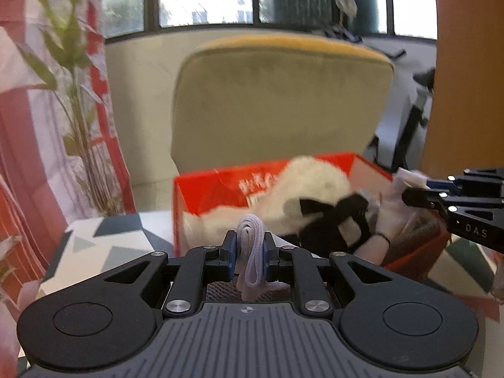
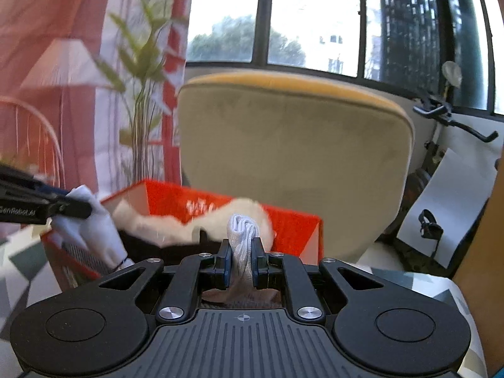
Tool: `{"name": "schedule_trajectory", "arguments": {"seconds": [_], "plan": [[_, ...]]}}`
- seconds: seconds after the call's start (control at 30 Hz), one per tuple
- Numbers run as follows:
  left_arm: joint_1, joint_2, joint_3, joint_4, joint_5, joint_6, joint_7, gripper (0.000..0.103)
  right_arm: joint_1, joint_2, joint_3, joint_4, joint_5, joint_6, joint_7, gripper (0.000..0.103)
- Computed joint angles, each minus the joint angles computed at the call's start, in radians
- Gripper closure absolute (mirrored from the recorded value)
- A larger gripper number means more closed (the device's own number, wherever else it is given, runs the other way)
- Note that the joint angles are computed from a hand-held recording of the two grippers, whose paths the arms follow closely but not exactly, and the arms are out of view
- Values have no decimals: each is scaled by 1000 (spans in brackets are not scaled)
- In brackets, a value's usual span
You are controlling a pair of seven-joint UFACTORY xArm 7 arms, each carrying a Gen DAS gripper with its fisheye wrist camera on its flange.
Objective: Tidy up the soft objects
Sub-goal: 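Lower the white sock into the red box and open both tools, then withdraw both tools and reach toward the black eye mask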
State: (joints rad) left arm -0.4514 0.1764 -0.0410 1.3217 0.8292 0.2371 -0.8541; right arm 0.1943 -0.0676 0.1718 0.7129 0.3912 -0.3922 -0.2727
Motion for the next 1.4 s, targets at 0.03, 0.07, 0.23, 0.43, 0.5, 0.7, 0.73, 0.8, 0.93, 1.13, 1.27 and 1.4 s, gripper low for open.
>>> {"name": "schedule_trajectory", "arguments": {"seconds": [0.03, 0.07, 0.23, 0.43, 0.5, 0.7, 0.73, 0.8, 0.93, 1.13, 1.27, 1.4], "plan": [[14, 7, -22, 3, -57, 12, 67, 86, 0, 4, 1, 1, 1, 6, -1, 92], [24, 13, -32, 4, -99, 18, 118, 86, 3, 6, 4, -1, 9, 9, -1, 92], [14, 24, -24, 1, -166, 26, 186, 86, 9, 19, -12, 7, -2, 47, 30, 92], [5, 37, -12, 21, -195, 32, 219, 79, -1, 25, 11, 13, 109, 56, -56, 91], [6, 30, -10, 10, -193, 6, 245, 61, -4, 25, 32, 20, 195, 50, -131, 89], [-5, -14, 9, -34, -128, -55, 181, 22, 21, 7, 23, -9, 261, -16, -152, 57], [-8, -21, 13, -39, -109, -64, 157, 11, 23, 2, 18, -17, 247, -23, -135, 51], [-22, -38, 34, -49, -17, -85, 60, 2, 23, -5, 29, -28, 271, -54, -151, 30], [1, -55, 11, -59, 31, -104, -3, 0, 30, -26, 44, -49, 314, -106, -167, 4], [16, -89, -8, -96, 84, -110, -113, 0, 29, -86, 58, -91, 304, -99, -115, 0], [38, -118, -30, -125, 156, -92, -210, 0, 7, -118, 112, -113, 361, -109, -142, 0], [74, -162, -60, -170, 248, -92, -320, 0, -4, -146, 150, -132, 406, -108, -155, 0]]}}
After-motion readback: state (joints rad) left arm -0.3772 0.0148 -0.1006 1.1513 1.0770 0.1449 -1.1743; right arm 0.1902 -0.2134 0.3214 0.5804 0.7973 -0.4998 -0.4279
